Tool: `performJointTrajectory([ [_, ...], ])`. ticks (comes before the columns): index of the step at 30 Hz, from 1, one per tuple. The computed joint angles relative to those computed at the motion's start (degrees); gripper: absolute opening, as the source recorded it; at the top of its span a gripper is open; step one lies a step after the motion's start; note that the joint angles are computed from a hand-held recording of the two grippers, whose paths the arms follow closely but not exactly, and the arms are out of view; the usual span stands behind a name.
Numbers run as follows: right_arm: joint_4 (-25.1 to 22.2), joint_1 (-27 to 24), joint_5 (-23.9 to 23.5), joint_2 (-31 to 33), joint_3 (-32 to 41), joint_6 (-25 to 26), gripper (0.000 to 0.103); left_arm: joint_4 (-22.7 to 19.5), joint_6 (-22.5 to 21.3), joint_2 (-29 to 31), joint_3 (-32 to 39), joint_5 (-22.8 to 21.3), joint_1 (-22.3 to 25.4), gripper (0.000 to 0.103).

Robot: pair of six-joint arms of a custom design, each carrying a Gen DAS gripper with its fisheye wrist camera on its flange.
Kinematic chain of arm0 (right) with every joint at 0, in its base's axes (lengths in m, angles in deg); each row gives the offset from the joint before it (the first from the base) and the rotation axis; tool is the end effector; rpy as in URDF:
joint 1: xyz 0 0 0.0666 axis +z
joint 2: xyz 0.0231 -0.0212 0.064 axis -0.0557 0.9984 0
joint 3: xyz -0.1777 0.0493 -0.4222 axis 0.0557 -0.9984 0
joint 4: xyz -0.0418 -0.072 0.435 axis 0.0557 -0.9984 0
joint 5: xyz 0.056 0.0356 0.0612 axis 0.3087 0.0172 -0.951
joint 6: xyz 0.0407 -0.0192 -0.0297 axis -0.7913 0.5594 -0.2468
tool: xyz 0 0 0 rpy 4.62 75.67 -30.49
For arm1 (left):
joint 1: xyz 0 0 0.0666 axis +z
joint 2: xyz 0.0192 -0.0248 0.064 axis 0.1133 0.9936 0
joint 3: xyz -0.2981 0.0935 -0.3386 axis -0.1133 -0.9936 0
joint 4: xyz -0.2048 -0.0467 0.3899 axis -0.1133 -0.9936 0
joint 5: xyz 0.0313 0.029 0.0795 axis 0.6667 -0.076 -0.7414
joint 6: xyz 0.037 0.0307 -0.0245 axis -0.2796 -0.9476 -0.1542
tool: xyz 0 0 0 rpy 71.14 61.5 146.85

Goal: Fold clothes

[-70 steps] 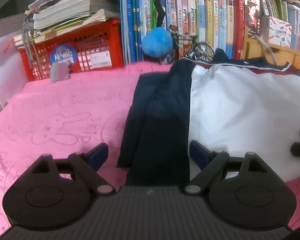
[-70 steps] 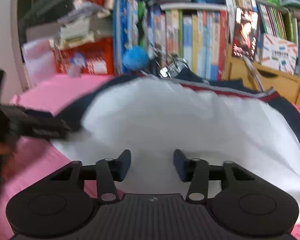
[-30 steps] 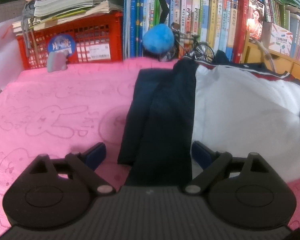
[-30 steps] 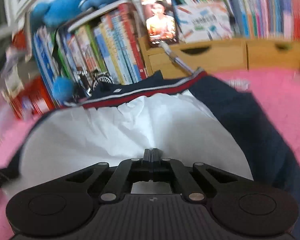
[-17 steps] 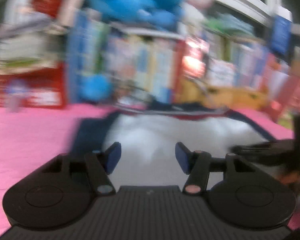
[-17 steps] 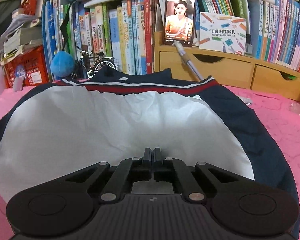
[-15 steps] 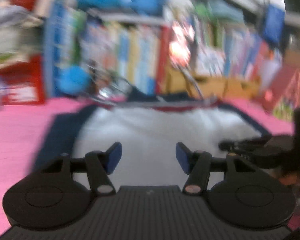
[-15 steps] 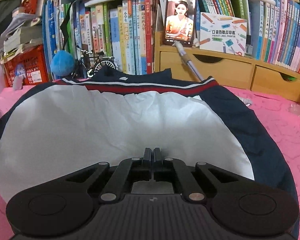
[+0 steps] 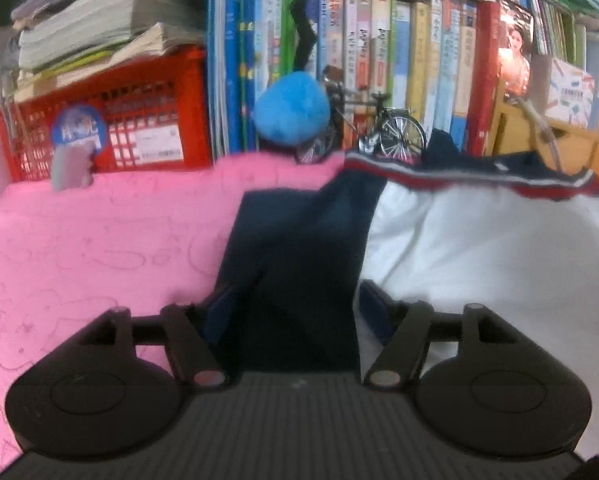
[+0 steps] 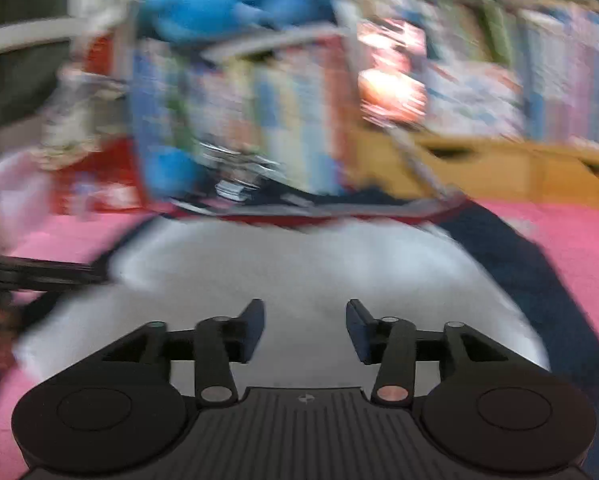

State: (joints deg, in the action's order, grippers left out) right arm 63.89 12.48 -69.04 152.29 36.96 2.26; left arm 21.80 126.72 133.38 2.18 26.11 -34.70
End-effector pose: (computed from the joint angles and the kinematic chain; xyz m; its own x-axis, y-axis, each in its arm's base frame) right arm 0.4570 0.1474 0.3833 -0.3806 -0.2925 -0.8773 -0.7518 0.6502 0.1094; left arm 0.3545 -0.2746 0.3892 -0.5303 -0.2522 -0.8094 -0.4874 0.8719 0.0476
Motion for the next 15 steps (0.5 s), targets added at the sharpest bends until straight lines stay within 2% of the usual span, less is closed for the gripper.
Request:
performJointTrajectory([
  [3,-5.3,3.7,0.4,0.8,2.1,8.5,0.054,-2.0,0.0,1.2,1.1,-1.3,-0.4,0.069],
  [5,-7.3,4.2,1.3,2.3,3.7,11.4,0.054,-2.5,0.1,1.5,1.4,-1.5,-0.4,0.070],
  [7,-6.2,2.9,4.6,4.0,4.9,11.8,0.053,-2.3,0.7,0.6,0.8,-0.9,-0.4,0.071],
  [8,-4.7,1.6,6.9,5.1,5.5,10.5,0.049,-1.9,0.8,0.2,0.5,-0.4,-0.2,0.073],
  [10,-1.3,-2.1,10.5,8.0,7.2,7.1,0.009,-1.0,0.9,-0.3,0.1,0.3,0.1,0.074],
  [11,-0.9,-3.9,11.5,9.2,8.4,4.3,0.000,-1.0,0.9,-0.3,0.1,0.4,0.1,0.074],
  [13,-0.6,-6.2,17.6,11.2,10.6,-1.5,0.000,-0.9,0.8,-0.1,0.2,0.4,0.3,0.075],
  [14,-1.3,-7.1,20.8,12.2,11.8,-4.0,0.006,-1.2,0.8,0.1,0.4,0.3,0.3,0.075],
  [15,-2.2,-7.5,23.9,12.9,12.6,-5.8,0.017,-1.5,0.9,0.2,0.5,0.1,0.2,0.075],
])
